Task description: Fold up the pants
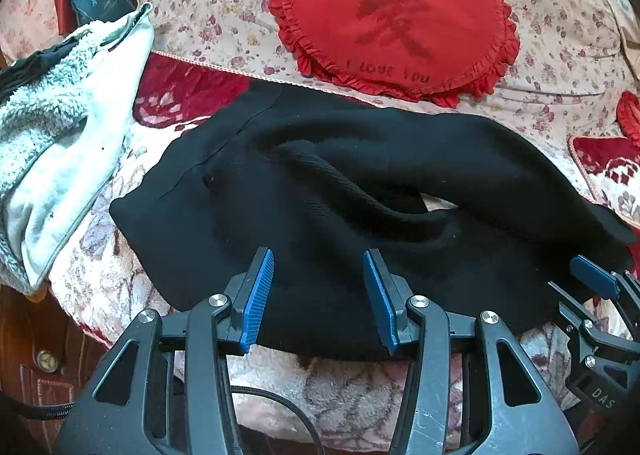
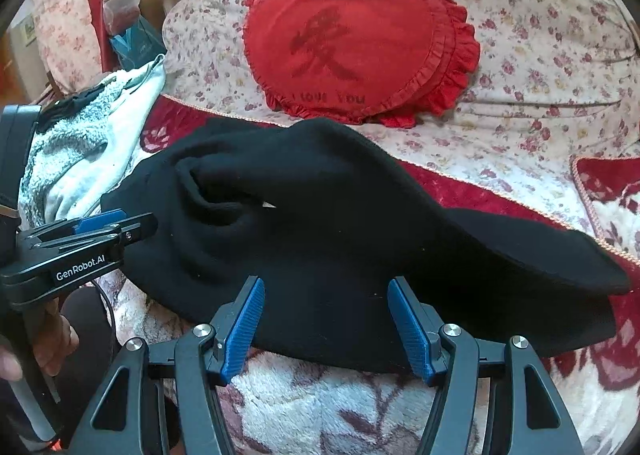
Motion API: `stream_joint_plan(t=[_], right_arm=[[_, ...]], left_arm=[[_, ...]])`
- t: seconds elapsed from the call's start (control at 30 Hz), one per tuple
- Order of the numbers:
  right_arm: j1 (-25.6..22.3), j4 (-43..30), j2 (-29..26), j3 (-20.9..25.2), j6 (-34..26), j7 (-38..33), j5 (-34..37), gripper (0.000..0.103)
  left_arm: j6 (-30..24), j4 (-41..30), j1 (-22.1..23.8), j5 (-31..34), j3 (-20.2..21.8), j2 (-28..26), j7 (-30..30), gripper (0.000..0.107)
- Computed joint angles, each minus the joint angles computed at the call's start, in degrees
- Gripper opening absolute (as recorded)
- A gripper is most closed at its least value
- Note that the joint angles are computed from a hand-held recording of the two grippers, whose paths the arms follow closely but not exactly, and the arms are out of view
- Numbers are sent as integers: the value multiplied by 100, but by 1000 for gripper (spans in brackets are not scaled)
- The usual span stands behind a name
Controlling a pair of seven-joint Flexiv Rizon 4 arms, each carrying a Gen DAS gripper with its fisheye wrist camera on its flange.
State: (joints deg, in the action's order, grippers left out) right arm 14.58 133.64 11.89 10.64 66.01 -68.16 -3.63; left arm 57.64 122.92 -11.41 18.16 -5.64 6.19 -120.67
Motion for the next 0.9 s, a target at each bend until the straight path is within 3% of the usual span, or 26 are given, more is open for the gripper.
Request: stream_joint_plan(t=[0.7, 0.9], right_arm=[[-65, -431, -628, -220, -241, -532, 730, 62], [-212, -663, -891, -249, -188, -540, 627, 62]], left_arm=[[-95, -295, -33, 93, 101, -447, -55, 46], [-159, -552, -89, 228, 133, -695, -141, 46]])
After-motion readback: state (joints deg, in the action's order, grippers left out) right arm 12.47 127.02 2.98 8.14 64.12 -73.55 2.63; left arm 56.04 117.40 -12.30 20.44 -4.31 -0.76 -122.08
